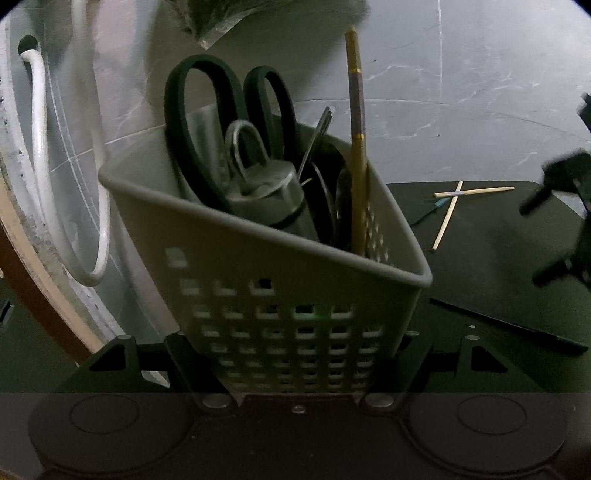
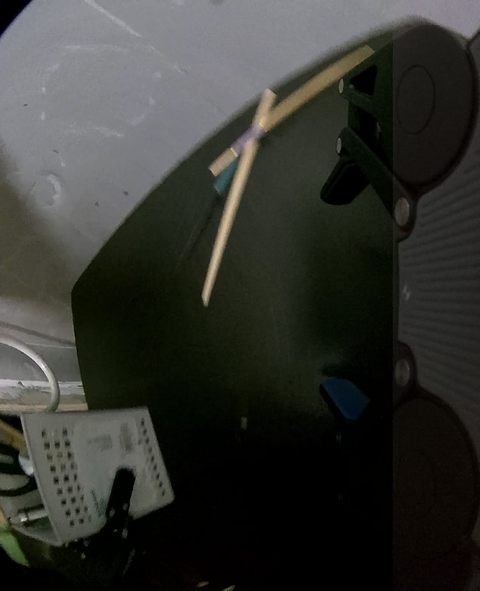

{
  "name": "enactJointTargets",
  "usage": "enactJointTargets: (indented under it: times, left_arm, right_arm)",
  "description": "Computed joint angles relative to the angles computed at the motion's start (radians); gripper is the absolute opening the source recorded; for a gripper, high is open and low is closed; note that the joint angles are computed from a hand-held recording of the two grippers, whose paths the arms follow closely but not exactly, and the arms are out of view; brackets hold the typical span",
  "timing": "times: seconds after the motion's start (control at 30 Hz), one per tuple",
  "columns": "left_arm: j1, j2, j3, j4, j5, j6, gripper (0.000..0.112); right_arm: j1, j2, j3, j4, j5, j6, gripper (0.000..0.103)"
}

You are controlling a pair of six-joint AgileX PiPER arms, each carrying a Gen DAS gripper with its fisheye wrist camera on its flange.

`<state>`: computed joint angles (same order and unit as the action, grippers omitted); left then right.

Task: Organize utensils
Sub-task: 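Move the right tool back down to the remaining chopsticks, then close the right tool on the remaining pair of wooden chopsticks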

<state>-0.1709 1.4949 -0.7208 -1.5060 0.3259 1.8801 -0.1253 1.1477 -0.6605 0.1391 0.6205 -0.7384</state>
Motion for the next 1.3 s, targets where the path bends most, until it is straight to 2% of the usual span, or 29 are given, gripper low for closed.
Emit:
enactJointTargets:
  times: [0.1, 0.23, 0.37, 0.57, 0.9, 1.07, 1.13, 1.3]
  left_arm:
    - [-0.016, -0.009, 0.008, -0.009, -0.024, -0.010, 0.078]
    - [-0.050, -0.022, 0.015, -0.009, -0.070, -0.043, 0.078]
    - [-0.085, -0.034, 0.024, -0.006, -0.115, -0.080, 0.079]
    - [-0.125, -0.049, 0.032, 0.028, -0.165, -0.149, 0.079]
    - [-0.143, -0.053, 0.032, 0.059, -0.185, -0.198, 0.079]
    - [-0.144, -0.053, 0.032, 0.059, -0.186, -0.198, 0.079]
    - [-0.143, -0.051, 0.031, 0.060, -0.184, -0.197, 0.079]
    - [-0.133, -0.045, 0.027, 0.061, -0.172, -0.189, 0.079]
  right_arm:
    - [-0.115, 0.113, -0.124, 0.075, 0.018, -0.238, 0.103]
    - [-0.218, 0.299, -0.340, 0.165, 0.113, -0.514, 0.103]
    - [-0.234, 0.438, -0.491, 0.129, 0.178, -0.609, 0.102]
    - [-0.237, 0.583, -0.644, 0.096, 0.246, -0.615, 0.092]
    - [-0.252, 0.669, -0.790, 0.109, 0.388, -0.614, 0.082]
    - [-0.247, 0.730, -0.887, 0.103, 0.489, -0.528, 0.071]
    - [-0.253, 0.744, -0.907, 0.109, 0.509, -0.511, 0.062]
    - [-0.266, 0.736, -0.896, 0.114, 0.493, -0.506, 0.062]
